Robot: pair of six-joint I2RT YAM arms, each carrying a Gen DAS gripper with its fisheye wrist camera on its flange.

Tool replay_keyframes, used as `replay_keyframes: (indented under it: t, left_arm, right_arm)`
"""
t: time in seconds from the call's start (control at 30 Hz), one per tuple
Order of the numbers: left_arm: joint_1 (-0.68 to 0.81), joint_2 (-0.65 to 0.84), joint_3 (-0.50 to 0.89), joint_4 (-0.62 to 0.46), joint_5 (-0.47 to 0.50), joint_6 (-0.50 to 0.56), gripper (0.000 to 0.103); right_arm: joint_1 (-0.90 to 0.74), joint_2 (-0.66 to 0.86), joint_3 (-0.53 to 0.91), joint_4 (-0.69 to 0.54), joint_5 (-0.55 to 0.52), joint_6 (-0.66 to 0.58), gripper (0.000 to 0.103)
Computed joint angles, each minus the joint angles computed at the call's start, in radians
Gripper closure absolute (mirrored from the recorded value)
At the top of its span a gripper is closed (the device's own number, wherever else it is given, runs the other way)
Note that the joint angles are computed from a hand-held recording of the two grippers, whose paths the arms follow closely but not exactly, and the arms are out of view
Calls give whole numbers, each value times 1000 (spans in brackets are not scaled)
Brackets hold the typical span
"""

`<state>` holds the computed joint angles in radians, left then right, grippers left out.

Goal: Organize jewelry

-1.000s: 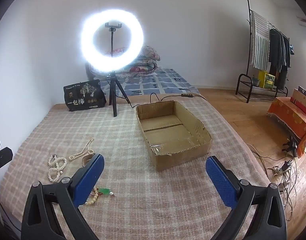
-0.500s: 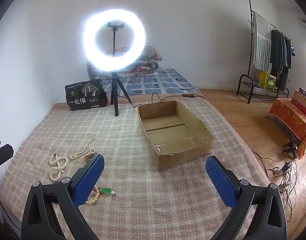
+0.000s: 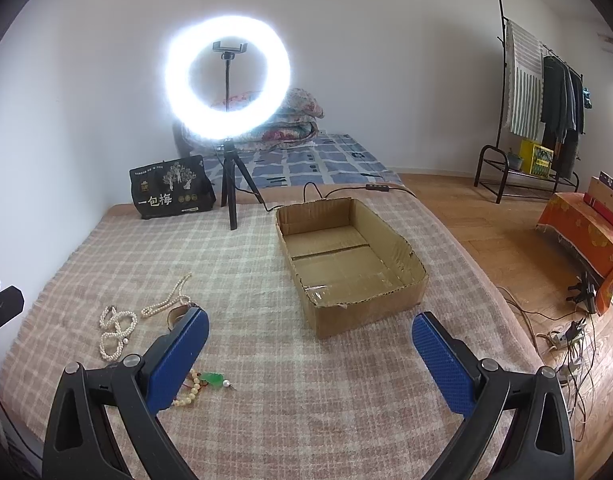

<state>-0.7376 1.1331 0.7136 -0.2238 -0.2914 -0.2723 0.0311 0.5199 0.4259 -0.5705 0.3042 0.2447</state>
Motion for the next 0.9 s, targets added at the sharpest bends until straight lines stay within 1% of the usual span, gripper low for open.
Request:
replay_keyframes:
  t: [0.9]
  left_arm:
    - [5, -10, 2, -5, 5, 6, 0]
  right_arm:
    - [7, 6, 3, -4, -4, 5, 0]
